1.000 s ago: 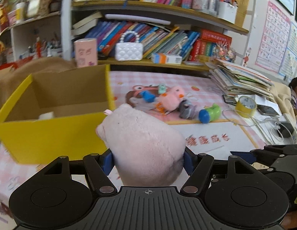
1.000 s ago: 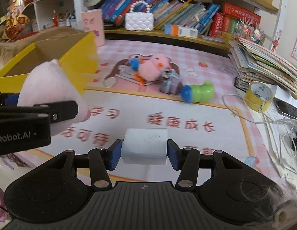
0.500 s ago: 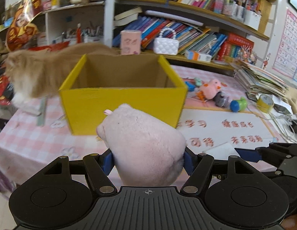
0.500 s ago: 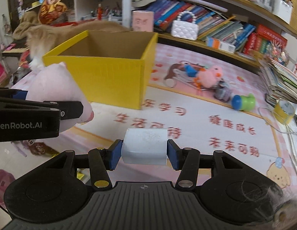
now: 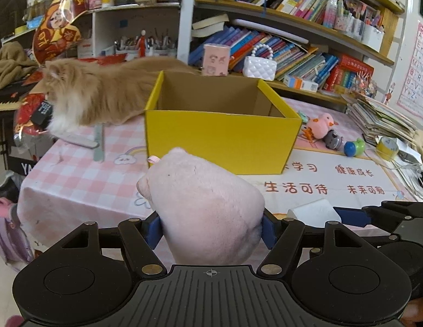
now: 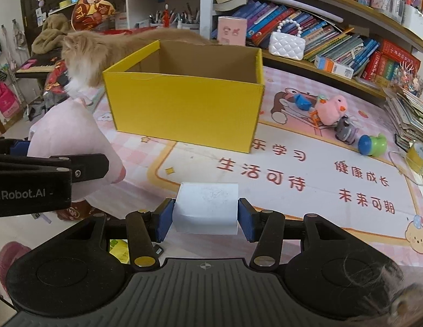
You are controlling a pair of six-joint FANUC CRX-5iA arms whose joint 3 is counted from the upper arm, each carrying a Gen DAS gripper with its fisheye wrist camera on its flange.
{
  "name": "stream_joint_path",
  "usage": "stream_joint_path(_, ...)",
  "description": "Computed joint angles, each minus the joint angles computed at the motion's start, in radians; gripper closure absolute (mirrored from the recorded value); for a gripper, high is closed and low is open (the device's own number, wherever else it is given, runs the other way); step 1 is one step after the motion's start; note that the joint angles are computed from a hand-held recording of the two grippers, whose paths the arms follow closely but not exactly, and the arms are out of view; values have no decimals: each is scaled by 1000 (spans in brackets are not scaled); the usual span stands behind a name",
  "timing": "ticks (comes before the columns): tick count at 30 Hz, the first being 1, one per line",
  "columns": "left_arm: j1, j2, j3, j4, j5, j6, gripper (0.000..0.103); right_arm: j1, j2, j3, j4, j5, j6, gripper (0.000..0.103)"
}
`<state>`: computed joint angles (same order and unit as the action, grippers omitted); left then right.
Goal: Organize objects
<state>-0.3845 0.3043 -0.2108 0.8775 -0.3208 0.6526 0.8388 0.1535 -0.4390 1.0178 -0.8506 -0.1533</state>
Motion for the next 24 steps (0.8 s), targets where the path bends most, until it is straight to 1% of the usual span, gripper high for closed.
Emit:
stream_joint_path(3, 7, -10, -21, 45, 6, -52, 34, 8, 13, 12, 16, -5, -10, 55)
stream_joint_path(10, 6, -29, -71, 203, 32, -200, 34, 23, 37, 45, 21, -21, -16, 55)
stream_joint_path(13, 9, -29, -74, 228, 26, -228, 34, 25, 40, 50, 18, -27, -13, 55)
stream_joint_path(18, 5, -27, -75, 297, 16, -307, 34, 25, 49, 61, 23, -32, -12, 55)
stream_joint_path(21, -6, -24, -71, 357, 18, -364, 34, 17, 61, 82, 20, -39, -6, 55)
stream_joint_path(24, -13, -11, -45, 399, 21, -380, 33, -1, 62, 95, 29, -39, -17, 55)
